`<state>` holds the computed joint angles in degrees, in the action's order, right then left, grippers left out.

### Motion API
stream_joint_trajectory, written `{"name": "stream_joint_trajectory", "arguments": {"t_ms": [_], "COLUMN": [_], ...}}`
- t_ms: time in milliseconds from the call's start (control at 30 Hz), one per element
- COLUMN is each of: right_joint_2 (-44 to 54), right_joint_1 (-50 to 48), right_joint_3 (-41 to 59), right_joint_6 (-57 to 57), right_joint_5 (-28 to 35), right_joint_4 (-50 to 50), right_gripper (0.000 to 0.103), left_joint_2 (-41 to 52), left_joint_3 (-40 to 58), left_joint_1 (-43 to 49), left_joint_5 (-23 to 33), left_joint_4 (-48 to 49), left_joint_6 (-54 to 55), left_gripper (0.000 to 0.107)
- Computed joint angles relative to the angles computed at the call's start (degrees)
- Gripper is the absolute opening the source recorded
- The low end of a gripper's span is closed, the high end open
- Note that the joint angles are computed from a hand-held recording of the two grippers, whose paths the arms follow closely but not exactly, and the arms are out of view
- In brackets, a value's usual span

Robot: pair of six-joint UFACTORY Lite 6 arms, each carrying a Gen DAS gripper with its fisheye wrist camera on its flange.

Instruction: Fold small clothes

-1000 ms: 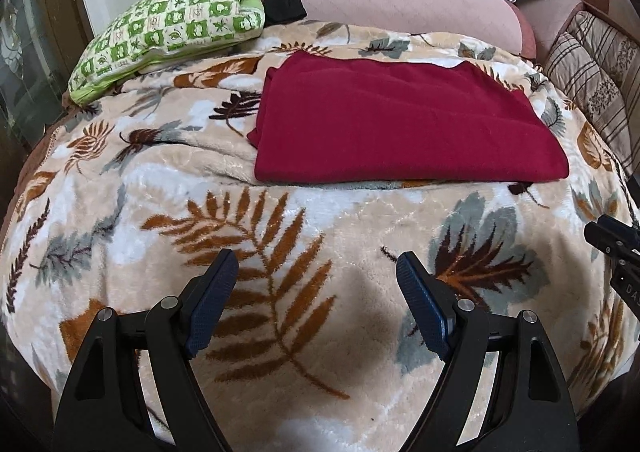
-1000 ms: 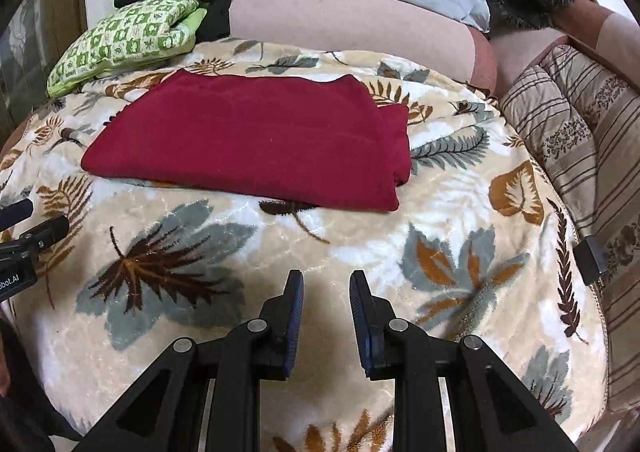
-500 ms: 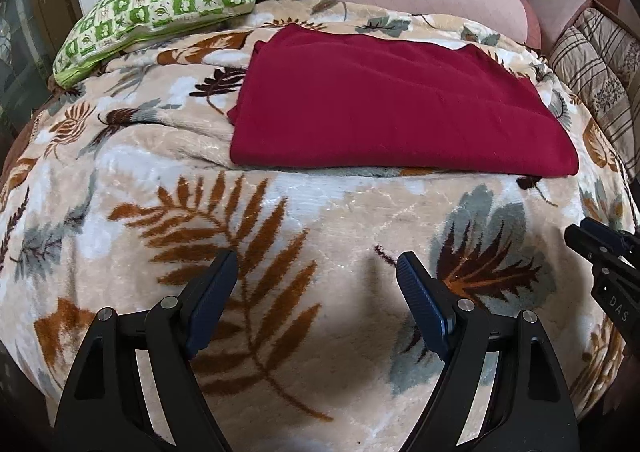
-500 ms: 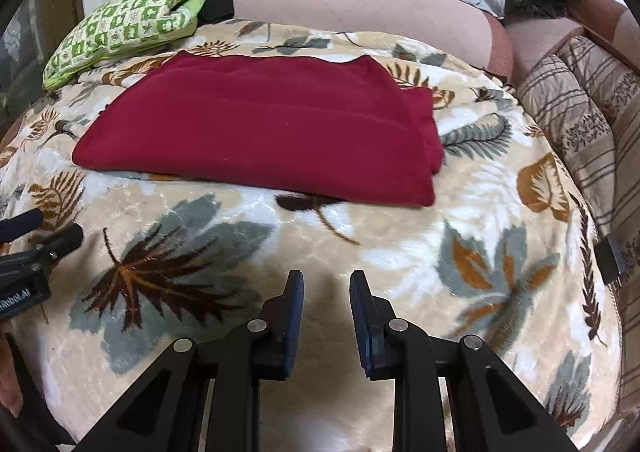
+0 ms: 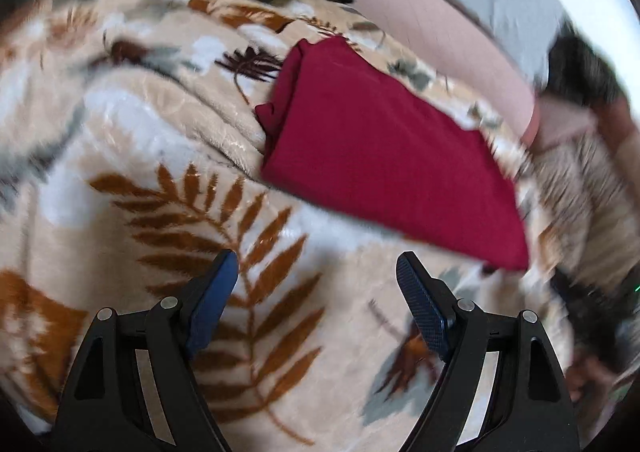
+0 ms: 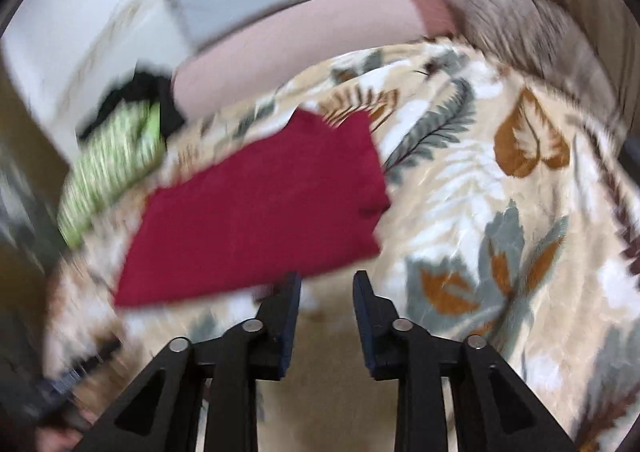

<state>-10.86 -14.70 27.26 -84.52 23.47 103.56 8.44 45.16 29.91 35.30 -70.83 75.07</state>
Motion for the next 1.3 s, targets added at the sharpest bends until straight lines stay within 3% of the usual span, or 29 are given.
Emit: {"name": "stream_joint_trajectory", "arguments": {"t_ms": [100,167,267,333,467,500,600,700,767,867,933,1067,1133,1200,1300], "right_joint_2": [11.5,18.6,24.8,26.0,28.6,29.3,30.5,34.6,35.7,38.6,38.5,39.3,38.7,39.4,40.9], "right_joint_1": [-11.1,-13.9,-13.7,-11.5,-5.9,-5.6,-6.4,-8.3,-8.4,-7.7,-6.4,-7.3,-5.4,-4.2,-4.8], "right_joint_3": [4.9,8.9,12.7,14.2,17.0,16.6,14.0,15.6,15.9,17.6,18.2,17.8,19.1,20.1,20.7], "right_joint_6": [0.9,2.8,3.2,3.1,5.4,5.9,4.8,6.5,5.1,6.3,7.0,3.1,2.6,3.2,2.3], "right_joint_5": [12.5,17.8,23.6,23.4,17.2,16.8,21.3,30.4,32.8,33.2,29.9,36.5,29.8,26.8,32.9], "right_joint_4": [0.7,-0.3,0.8,1.1,1.5,3.0,9.0,7.1,8.6,8.3,7.6,12.3,11.5,10.6,11.5], "right_gripper": [0.038,0.041,0.042,0.044,0.064,0.064,0.065,0.065,0.065,0.064,0.056,0.056,0.056,0.045,0.045], "left_joint_2": [6.5,10.2,12.3,13.0,14.3,14.9,16.6,16.6,16.5,16.6,16.8,17.2,17.4,18.4,21.9], "left_joint_3": [5.7,8.8,10.6,11.1,12.1,12.5,13.9,13.8,13.6,13.5,13.6,13.5,13.6,14.5,18.0], "left_joint_1": [3.3,4.8,5.1,4.6,6.0,6.4,7.6,7.8,7.9,8.1,8.5,9.6,10.0,10.1,9.0], "left_joint_5": [7.4,11.9,14.0,14.8,17.5,18.2,19.8,19.7,20.0,20.3,20.7,22.7,23.8,24.7,26.8], "left_joint_4": [-0.6,-0.5,-0.2,-0.1,-0.3,-0.5,-0.7,-1.1,-1.1,-0.9,-1.0,-2.3,-3.1,-4.1,-4.5], "left_joint_6": [-4.1,-7.0,-9.1,-9.5,-9.6,-10.0,-11.5,-11.8,-11.7,-11.7,-11.8,-11.0,-10.5,-10.5,-12.9], "left_gripper": [0.082,0.082,0.082,0.082,0.082,0.082,0.082,0.082,0.082,0.082,0.082,0.082,0.082,0.082,0.082]}}
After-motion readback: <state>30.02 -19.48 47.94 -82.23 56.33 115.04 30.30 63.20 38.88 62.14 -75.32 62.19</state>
